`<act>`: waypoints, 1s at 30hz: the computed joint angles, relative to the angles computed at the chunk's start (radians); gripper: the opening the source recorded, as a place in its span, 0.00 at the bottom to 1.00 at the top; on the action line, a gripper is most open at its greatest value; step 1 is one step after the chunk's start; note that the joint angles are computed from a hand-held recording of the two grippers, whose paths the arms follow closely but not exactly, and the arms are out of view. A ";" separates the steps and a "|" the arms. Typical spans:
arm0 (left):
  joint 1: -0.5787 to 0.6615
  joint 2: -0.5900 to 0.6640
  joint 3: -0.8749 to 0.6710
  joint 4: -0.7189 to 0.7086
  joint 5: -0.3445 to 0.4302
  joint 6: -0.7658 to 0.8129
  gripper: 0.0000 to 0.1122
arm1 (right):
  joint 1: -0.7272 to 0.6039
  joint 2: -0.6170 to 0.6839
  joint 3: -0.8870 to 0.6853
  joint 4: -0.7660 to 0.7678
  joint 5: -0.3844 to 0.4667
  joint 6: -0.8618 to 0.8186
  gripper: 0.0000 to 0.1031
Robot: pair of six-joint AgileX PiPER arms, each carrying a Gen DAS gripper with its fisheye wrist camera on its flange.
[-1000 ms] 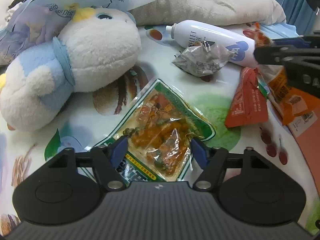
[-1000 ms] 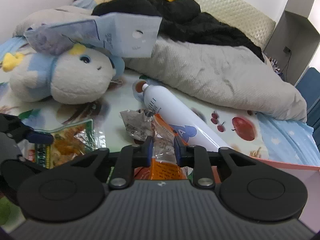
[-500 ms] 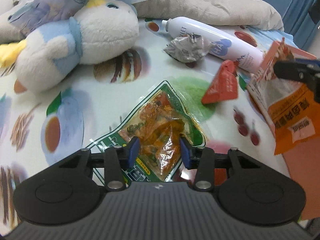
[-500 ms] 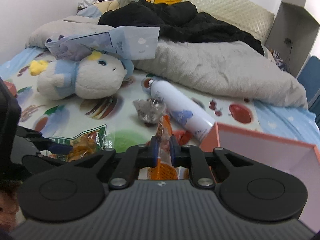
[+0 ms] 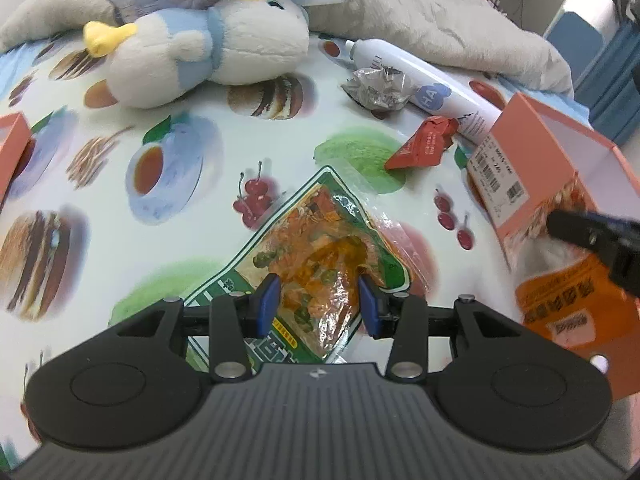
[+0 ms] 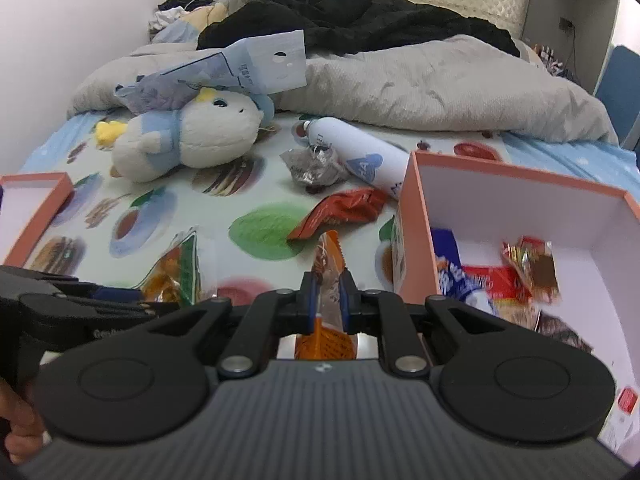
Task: Organize snacks
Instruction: 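Lift both held snacks up off the bed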
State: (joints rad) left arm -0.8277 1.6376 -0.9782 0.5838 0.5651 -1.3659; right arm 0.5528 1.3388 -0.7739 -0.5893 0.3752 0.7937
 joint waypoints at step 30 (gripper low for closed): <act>-0.352 -0.217 -0.001 0.107 0.304 -0.375 0.43 | 0.010 -0.421 0.163 0.358 0.117 -0.246 0.15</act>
